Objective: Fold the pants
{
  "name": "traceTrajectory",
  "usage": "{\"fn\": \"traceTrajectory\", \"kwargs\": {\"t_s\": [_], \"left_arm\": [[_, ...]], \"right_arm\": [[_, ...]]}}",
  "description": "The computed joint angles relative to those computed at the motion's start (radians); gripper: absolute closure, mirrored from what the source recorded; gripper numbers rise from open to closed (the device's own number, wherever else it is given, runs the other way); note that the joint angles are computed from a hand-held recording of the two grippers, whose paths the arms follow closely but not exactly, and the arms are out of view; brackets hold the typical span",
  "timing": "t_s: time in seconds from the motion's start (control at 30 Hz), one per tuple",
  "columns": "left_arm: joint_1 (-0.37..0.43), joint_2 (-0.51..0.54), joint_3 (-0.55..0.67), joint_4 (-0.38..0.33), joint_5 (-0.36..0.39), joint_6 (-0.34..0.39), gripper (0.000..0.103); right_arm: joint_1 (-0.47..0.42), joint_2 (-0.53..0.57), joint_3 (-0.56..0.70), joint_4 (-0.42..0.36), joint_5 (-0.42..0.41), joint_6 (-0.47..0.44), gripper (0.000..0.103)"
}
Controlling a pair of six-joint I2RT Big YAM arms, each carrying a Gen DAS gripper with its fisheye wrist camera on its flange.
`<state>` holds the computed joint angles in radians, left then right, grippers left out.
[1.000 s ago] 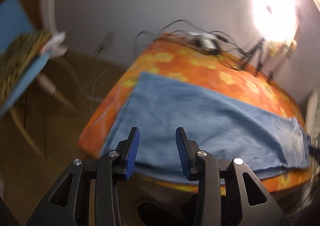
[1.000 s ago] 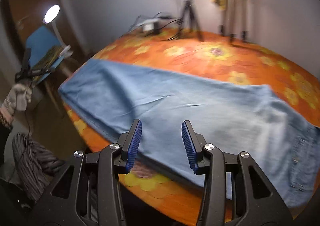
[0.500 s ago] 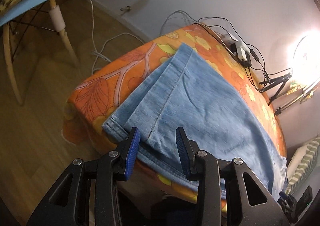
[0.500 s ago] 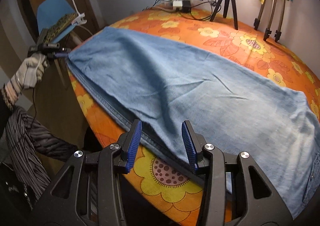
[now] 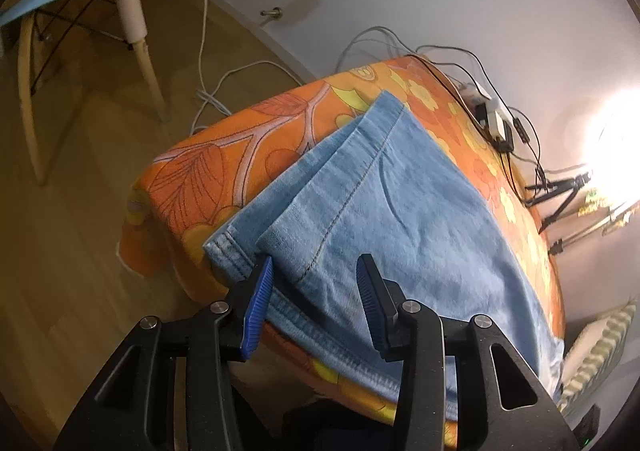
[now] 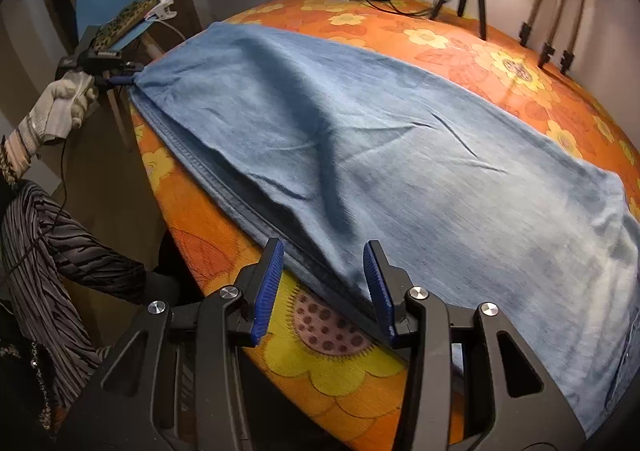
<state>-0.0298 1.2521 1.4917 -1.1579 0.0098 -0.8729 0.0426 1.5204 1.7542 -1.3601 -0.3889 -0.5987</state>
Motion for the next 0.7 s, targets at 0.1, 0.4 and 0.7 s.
{"fn": "traceTrajectory", "kwargs": {"t_s": [0.1, 0.4, 0.7], "left_arm": [[-0.006, 0.007, 0.005, -0.006, -0.020, -0.012, 0.064], [-0.054, 0.047, 0.059, -0.068, -0.150, 0.037, 0.085], [-0.059, 0.045, 0.066, -0.058, -0.181, 0.055, 0.092]], "right_arm": [[0.027, -0.008, -0.013, 0.014, 0.017, -0.020, 0.060], [0.077, 0.002, -0.026, 0.044, 0.069, -0.025, 0.062], [0.099, 0.018, -0.030, 0.078, 0.105, -0.029, 0.084]]}}
